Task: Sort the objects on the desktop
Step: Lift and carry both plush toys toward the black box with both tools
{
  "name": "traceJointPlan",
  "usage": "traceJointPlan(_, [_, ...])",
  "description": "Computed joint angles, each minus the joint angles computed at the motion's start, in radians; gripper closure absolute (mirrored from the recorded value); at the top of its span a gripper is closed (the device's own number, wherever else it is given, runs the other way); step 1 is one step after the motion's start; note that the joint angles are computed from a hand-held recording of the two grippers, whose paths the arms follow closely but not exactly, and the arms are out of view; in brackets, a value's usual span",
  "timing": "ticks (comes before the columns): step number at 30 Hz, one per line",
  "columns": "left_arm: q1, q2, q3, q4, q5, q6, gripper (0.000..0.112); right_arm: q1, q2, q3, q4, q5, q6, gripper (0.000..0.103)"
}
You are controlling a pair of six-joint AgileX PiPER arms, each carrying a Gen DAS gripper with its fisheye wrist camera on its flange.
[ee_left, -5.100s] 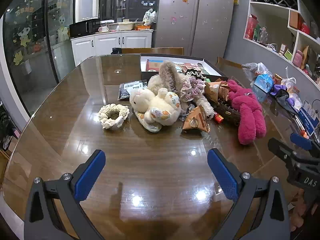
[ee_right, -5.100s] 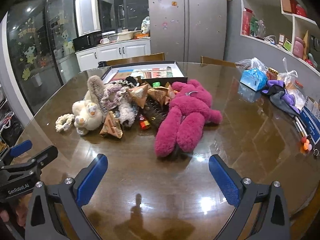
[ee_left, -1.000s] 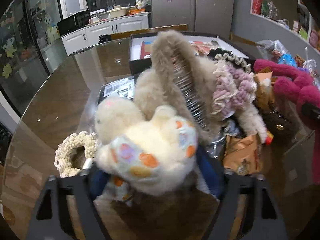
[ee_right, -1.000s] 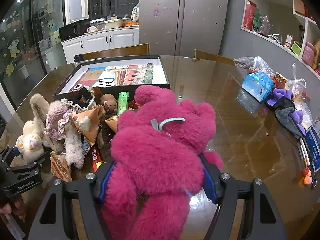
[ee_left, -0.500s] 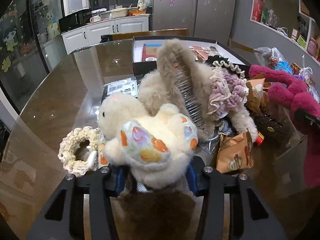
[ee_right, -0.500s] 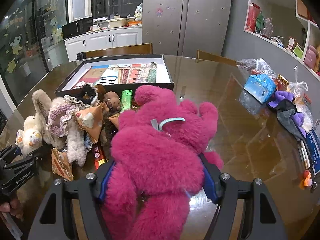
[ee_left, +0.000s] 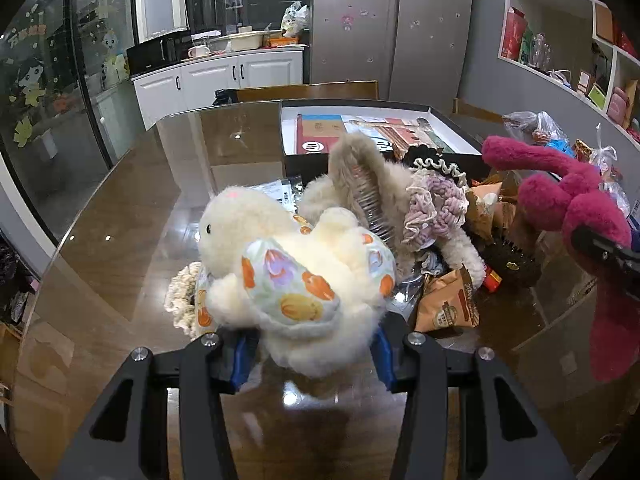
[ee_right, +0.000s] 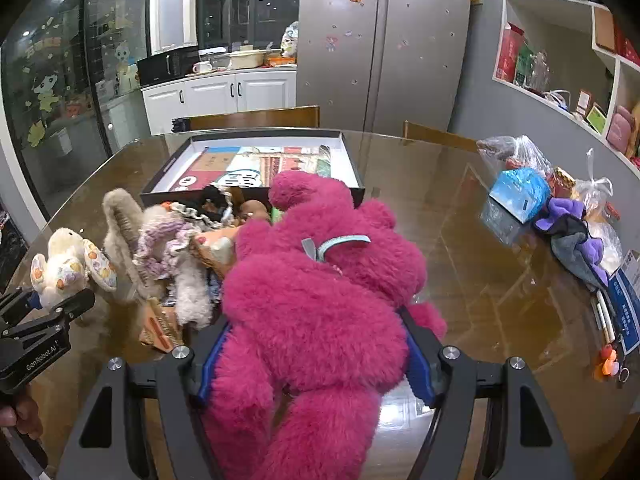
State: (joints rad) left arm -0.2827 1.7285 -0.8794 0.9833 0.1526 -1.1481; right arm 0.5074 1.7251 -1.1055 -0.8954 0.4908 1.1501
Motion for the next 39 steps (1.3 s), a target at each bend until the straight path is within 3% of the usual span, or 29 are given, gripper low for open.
traceJointPlan(10, [-0.026, -0.105, -0.005, -0.222, 0.061, 0.219, 0.063, 0.071, -0.013, -0.038, 0.003, 0.022, -0.005, 0.03])
traceJointPlan(24, [-0.033, -0.019, -0.25, -0.569, 0.139, 0.585, 0.063, 0.083, 0.078, -0.24, 0.069, 0.056, -0.105, 0.03])
traceJointPlan(31, [0.0, 0.117, -0.496, -0.758, 0.222, 0.794, 0.063, 0.038, 0.163, -0.426, 0.18, 0.082, -0.264, 0.03])
traceJointPlan(35, [0.019, 0.248, -0.703, -0.823, 0.312, 0.891, 0.063, -0.002, 0.239, -0.563, 0.285, 0.115, -0.401, 0.03])
traceJointPlan(39, [0.048, 0.441, -1.017, -0.95, 0.462, 1.003, 0.063, -0.031, 0.338, -0.742, 0.39, 0.182, -0.536, 0.03])
